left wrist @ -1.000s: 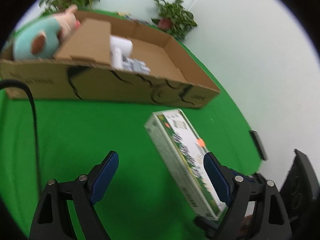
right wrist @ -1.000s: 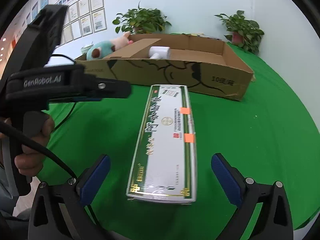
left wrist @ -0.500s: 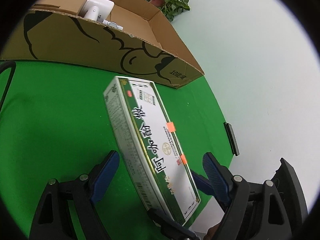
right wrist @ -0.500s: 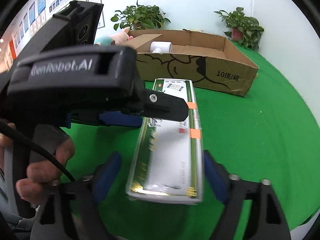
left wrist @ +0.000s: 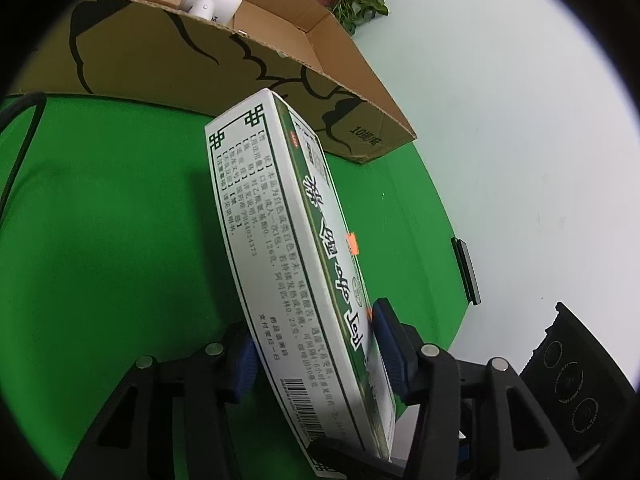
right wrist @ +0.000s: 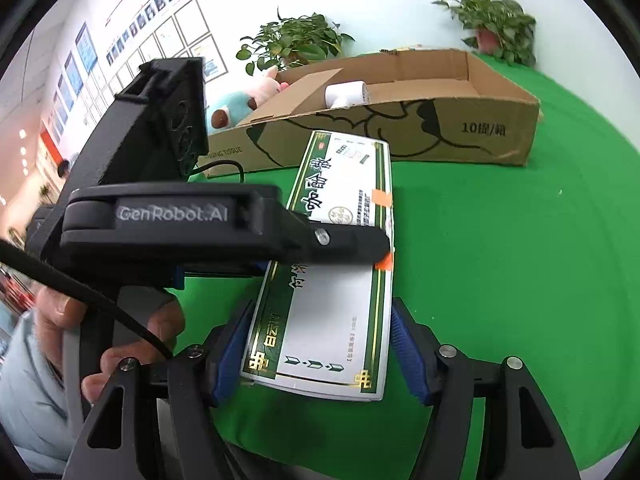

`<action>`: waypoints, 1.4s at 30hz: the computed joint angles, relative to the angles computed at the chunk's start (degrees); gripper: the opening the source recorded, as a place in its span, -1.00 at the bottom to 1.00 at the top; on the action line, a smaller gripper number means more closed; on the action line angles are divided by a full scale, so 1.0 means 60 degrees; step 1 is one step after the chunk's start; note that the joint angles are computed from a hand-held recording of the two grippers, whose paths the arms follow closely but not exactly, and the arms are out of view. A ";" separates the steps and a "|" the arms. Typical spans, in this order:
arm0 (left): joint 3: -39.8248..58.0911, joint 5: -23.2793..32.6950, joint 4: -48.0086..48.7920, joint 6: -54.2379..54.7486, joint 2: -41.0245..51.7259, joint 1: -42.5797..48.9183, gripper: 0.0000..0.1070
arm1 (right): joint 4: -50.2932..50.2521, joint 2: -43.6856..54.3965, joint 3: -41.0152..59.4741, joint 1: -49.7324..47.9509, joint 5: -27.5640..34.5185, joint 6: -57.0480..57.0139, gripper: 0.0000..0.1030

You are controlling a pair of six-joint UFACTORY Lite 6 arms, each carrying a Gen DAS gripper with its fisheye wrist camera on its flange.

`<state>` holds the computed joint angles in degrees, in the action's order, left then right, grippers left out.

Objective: Organize objects
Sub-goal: 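Close the right gripper across the green-and-white medicine box, then lift the medicine box with the right gripper and carry it over the box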

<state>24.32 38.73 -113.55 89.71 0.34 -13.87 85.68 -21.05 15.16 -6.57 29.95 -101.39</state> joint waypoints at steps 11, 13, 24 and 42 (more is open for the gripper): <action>0.0327 -0.1180 0.1492 -0.1721 -0.2233 -0.0511 -0.25 | -0.0143 -0.1772 -0.0136 0.0688 -0.0430 0.0998 0.19; 0.0682 -0.1689 0.2197 -0.2377 -0.2581 -0.0675 -0.25 | -0.0079 -0.1790 0.0177 0.0777 -0.0429 0.1086 0.19; 0.4006 -0.0929 0.6371 -0.5211 -0.1455 0.0363 -0.27 | 0.0223 0.0593 0.3569 0.0801 -0.0513 0.1200 0.19; 1.3464 0.1179 0.9059 -0.9005 0.7040 0.1364 -0.32 | -0.5319 0.8286 1.2754 0.0479 0.1318 0.8319 0.19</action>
